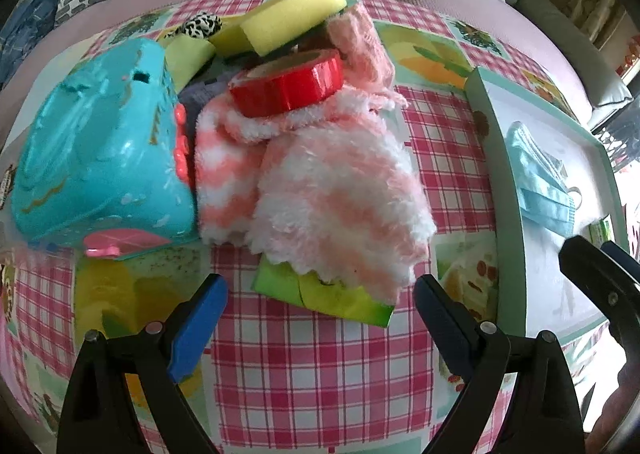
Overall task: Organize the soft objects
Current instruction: 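Grasp the green tissue pack under the pink towel with the left gripper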
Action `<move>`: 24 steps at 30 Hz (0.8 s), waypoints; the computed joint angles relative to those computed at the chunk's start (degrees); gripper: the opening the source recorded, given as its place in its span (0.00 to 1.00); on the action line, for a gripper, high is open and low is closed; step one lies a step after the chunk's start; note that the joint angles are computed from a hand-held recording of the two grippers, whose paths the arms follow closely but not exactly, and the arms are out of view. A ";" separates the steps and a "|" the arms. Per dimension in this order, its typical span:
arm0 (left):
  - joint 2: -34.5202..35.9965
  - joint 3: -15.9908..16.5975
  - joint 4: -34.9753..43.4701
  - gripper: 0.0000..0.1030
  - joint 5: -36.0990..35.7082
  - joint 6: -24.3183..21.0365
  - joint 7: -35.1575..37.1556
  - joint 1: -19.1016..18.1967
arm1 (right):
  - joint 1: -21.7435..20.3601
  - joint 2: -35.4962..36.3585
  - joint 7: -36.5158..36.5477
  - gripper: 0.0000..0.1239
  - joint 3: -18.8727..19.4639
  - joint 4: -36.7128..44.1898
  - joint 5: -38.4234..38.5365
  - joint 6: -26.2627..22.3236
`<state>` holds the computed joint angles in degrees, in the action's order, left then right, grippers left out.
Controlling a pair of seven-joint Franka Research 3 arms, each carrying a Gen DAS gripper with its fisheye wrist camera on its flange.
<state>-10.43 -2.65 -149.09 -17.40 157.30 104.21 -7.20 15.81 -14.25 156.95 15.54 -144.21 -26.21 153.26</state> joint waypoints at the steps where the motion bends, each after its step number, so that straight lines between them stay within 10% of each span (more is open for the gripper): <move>1: 0.45 -0.27 0.21 0.92 0.41 0.51 -0.67 0.12 | 0.01 -0.02 0.14 0.83 0.04 0.00 -0.01 -0.03; 16: 3.96 -1.66 2.34 0.91 3.90 4.14 -4.41 0.95 | 0.09 0.02 -0.08 0.83 -0.10 -0.08 0.69 -0.10; 20: 1.47 0.24 0.87 0.69 -3.77 3.76 3.74 -0.99 | 0.18 0.07 -0.13 0.83 -0.10 -0.03 0.76 -0.24; 24: 0.96 0.86 0.95 0.69 -7.95 2.25 8.08 -1.91 | 0.21 0.25 -0.12 0.83 -0.13 0.07 0.72 -0.35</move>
